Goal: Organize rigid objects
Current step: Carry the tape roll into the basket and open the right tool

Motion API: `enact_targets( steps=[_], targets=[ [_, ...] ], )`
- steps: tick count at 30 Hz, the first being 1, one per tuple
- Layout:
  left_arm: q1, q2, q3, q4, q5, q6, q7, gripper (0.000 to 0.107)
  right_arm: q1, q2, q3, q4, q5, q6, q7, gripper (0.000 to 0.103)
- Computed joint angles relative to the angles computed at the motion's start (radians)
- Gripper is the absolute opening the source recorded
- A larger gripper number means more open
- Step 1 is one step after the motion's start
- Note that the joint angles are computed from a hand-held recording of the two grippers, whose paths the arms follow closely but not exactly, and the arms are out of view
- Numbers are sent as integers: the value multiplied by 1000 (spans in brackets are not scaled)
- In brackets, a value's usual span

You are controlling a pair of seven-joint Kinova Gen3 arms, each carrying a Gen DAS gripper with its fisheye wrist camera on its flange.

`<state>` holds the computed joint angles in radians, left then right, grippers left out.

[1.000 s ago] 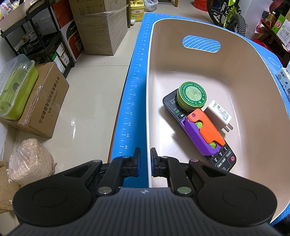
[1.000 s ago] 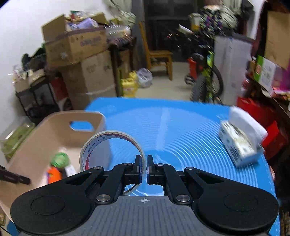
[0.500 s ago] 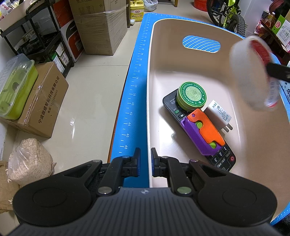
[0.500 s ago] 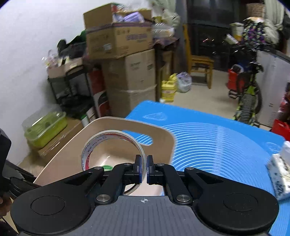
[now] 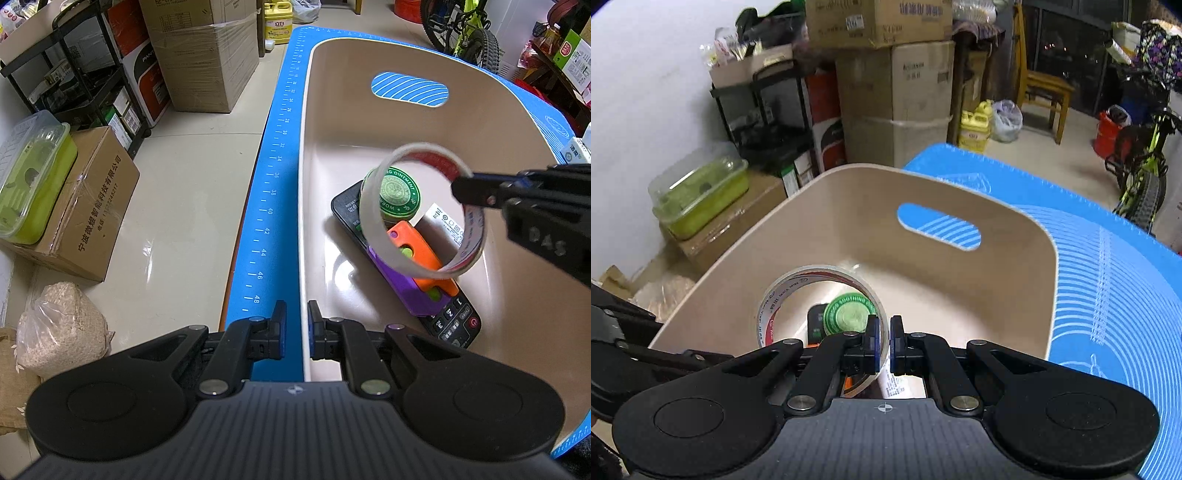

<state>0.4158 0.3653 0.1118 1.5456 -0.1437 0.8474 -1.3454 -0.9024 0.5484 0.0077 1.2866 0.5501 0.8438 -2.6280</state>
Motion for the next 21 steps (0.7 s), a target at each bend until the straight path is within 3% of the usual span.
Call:
enact_targets(
  steps=[13,14,15,21],
  targets=[
    [-2,1,0,-5,5,4,-3,14,38,37,-15,-44,-112,31,78,20],
    [-2,1,0,-5,5,4,-3,14,35,30,-11,-34,-108,21,71,25],
    [-2,1,0,-5,5,4,-2,14,29,22,-6,-21,-101,11,58,36],
    [-2,1,0,-5,6,4,-3,14,-45,-69,37,95,43,-43,-71,54]
  ],
)
